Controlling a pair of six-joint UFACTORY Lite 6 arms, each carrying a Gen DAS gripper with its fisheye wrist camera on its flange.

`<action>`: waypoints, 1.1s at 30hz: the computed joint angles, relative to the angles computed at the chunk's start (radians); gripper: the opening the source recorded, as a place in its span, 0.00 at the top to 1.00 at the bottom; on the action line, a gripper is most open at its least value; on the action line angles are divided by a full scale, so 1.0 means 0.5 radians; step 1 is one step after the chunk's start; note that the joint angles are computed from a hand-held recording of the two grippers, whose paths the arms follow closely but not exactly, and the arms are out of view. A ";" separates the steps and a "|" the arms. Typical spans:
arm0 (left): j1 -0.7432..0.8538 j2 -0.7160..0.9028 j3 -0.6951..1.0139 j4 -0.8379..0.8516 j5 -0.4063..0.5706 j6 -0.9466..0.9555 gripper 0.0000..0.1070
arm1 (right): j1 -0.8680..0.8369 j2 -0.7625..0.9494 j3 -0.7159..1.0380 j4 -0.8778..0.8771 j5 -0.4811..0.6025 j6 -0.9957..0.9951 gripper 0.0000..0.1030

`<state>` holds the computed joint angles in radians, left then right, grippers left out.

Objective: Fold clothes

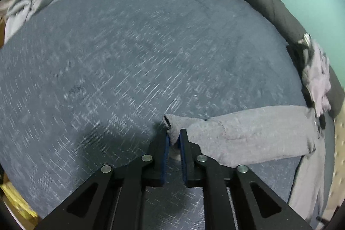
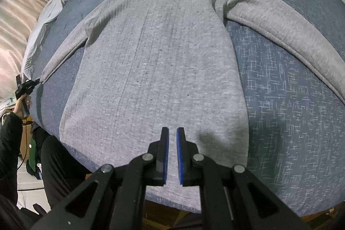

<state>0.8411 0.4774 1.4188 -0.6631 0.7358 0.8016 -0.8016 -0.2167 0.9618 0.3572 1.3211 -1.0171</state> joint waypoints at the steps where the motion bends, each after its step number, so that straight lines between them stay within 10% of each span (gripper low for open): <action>1: 0.013 -0.002 -0.024 -0.031 -0.020 0.019 0.84 | 0.003 0.001 0.001 -0.002 0.000 0.000 0.94; 26: -0.346 0.131 -0.069 -0.035 -0.216 0.470 0.78 | 0.198 0.035 -0.108 -0.037 -0.157 0.171 0.94; 33: -0.358 -0.010 -0.247 -0.144 -0.333 0.629 0.94 | 0.288 0.006 -0.128 -0.011 -0.161 0.209 0.94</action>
<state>0.6623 0.4721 1.2952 -0.7351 0.5696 1.1161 -0.6578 -0.2139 0.8977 0.3520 1.2406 -0.9128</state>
